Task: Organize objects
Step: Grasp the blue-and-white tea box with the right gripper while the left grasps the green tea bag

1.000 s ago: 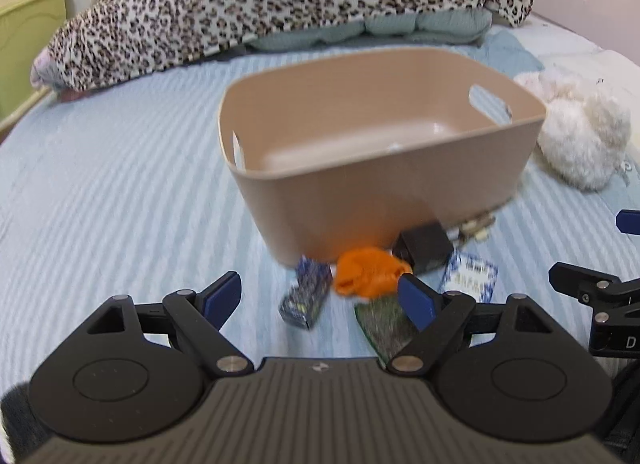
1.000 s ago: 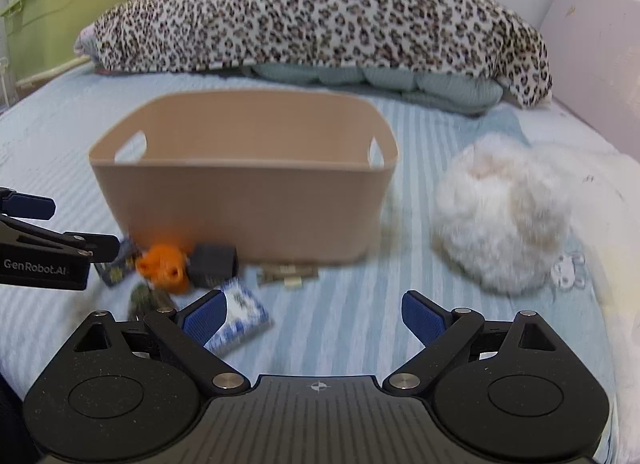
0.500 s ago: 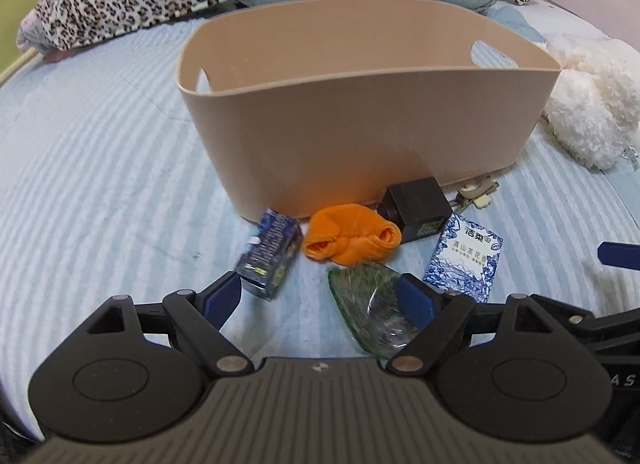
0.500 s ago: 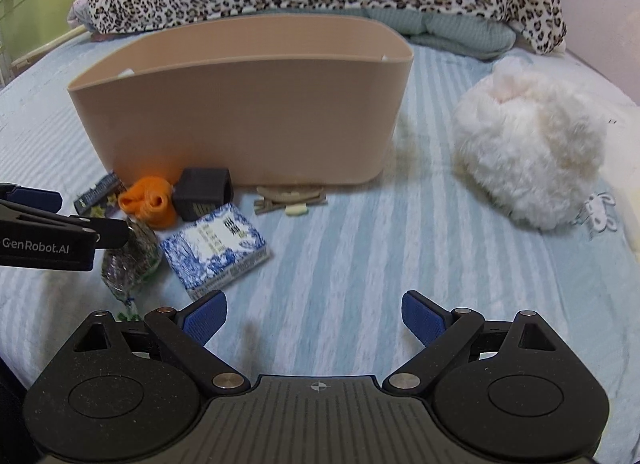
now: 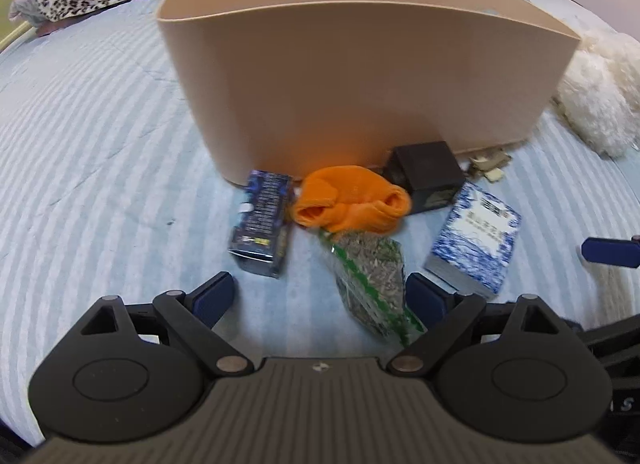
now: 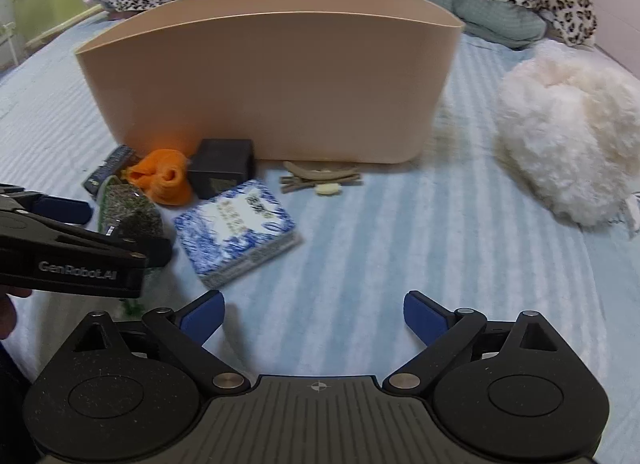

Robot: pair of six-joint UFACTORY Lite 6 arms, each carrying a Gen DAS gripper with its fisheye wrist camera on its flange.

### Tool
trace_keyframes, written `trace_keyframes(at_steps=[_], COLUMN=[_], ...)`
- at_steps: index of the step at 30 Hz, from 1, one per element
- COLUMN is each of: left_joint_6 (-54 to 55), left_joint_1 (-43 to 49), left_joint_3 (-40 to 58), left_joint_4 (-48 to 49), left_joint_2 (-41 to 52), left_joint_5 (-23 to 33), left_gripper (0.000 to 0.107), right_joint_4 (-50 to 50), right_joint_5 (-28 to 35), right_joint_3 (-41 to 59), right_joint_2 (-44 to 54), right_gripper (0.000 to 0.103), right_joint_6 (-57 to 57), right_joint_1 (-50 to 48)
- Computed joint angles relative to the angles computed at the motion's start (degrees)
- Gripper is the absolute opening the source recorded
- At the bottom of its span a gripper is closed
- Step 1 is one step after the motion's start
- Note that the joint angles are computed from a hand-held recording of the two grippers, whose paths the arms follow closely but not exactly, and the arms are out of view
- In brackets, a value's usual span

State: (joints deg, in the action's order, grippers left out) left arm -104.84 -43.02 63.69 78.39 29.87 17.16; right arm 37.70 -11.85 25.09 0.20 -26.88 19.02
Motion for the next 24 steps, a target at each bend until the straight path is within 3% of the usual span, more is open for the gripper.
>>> trace_keyframes(at_steps=[3,7,10,13,16,18,20,24], left_joint_6=[1.21,0.21,-0.34,0.77,2.69,5.74,7.39,5.61], left_joint_1=[1.66,4.47,5.2,5.2,5.45,5.63,5.82,5.94], left_joint_3=[-0.75,-3.5,-4.88,-5.55,-6.46,-6.68,-7.64,-10.26], left_joint_4=[-1.05,0.79,1.5,1.63,1.33,-0.97,-1.97,-0.42], left_joint_2=[-0.69,-2.93,-4.15,-4.87,-6.11,-6.79,-8.01,-10.76], left_joint_5=[-0.42,-3.29,-3.71,-3.59,-4.05,-4.5,-4.85,-6.0], left_gripper=[0.093,0.087,0.077,0.059,0.037,0.035,0.033,0.032], right_joint_4=[-7.55,-4.48,-5.86,-4.61,-6.09,-8.66,-10.74,-6.8], right_joint_5=[0.88,-0.64,-0.87,-2.4,-3.73,-3.61,-3.73,-4.19], right_joint_3=[1.68,4.51,7.5,9.83,10.75,11.06,10.91,9.6], right_joint_2=[1.65,5.22,8.71,11.76,12.94,13.12,12.9,11.29], right_gripper=[0.101,0.101,0.102,0.101,0.09,0.083,0.067,0.064], right_joint_6=[7.29,4.32,5.19,3.75,5.01,7.65,9.82,6.02], right_joint_1=[0.07,1.91,2.38,3.43,4.08,4.03,4.03,4.93])
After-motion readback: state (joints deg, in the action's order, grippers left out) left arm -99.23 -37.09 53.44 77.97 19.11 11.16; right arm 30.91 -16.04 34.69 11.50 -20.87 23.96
